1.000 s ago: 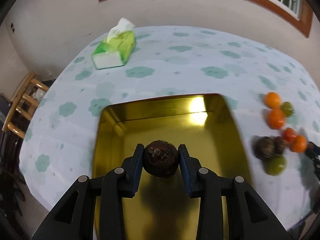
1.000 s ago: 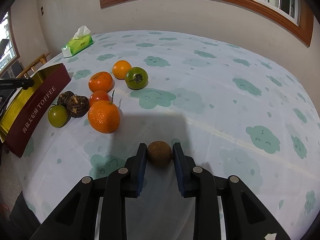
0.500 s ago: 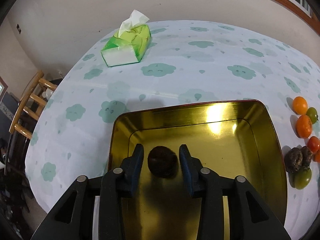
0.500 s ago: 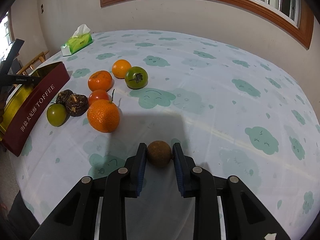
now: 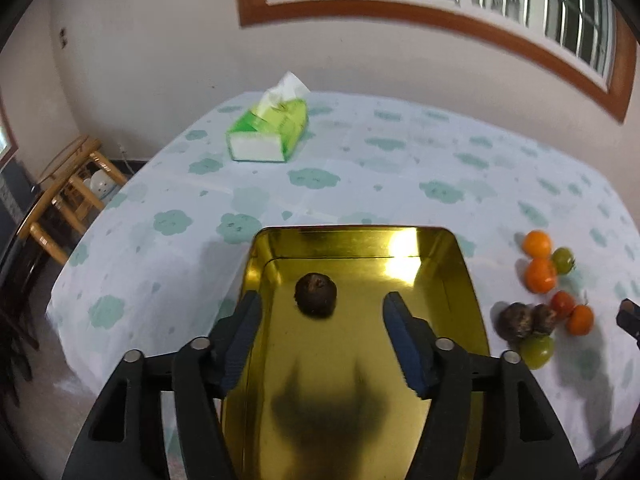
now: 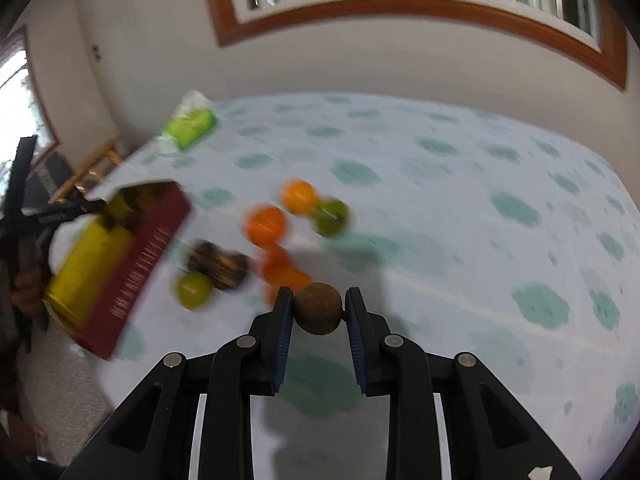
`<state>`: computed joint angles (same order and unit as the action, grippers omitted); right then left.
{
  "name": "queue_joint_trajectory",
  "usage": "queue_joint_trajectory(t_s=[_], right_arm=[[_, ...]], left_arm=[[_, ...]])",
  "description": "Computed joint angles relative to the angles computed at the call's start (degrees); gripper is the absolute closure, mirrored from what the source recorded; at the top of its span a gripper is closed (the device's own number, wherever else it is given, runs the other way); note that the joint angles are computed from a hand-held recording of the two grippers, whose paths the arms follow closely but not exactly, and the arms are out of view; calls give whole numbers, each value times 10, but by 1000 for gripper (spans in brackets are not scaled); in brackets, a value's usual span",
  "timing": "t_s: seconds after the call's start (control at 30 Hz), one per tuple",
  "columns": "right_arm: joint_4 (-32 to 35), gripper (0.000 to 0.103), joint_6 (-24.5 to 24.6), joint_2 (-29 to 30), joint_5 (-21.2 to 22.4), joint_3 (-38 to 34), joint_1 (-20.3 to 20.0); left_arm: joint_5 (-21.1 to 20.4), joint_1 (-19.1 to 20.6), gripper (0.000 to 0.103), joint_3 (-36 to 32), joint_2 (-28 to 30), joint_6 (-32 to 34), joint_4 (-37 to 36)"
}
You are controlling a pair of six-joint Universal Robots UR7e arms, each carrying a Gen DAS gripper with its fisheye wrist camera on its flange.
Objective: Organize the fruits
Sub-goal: 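Carry the small brown fruit into the gold tray and open the right tool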
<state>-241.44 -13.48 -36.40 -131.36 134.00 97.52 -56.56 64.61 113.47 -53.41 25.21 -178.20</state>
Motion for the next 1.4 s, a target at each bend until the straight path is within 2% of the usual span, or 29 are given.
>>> queue_joint_trajectory(t_s=[0.17, 0.27, 0.47, 0.63, 0.87, 1.4], right_arm=[[114, 78, -10, -5, 27, -74, 57], [179, 78, -13, 8, 50, -125, 73], [292, 78, -14, 47, 80, -222, 79], [356, 78, -1, 73, 90, -275, 73], [393, 78, 7, 91, 86, -311, 67], [428, 78, 18, 112, 69, -348, 64]], left_arm=[[1, -4, 34, 40, -35, -3, -32], [16, -6, 34, 53, -44, 10, -51], [24, 4, 33, 63, -55, 31, -70], [30, 14, 33, 68, -57, 43, -84], [27, 24, 33, 69, -58, 57, -92], [24, 36, 33, 69, -54, 64, -89]])
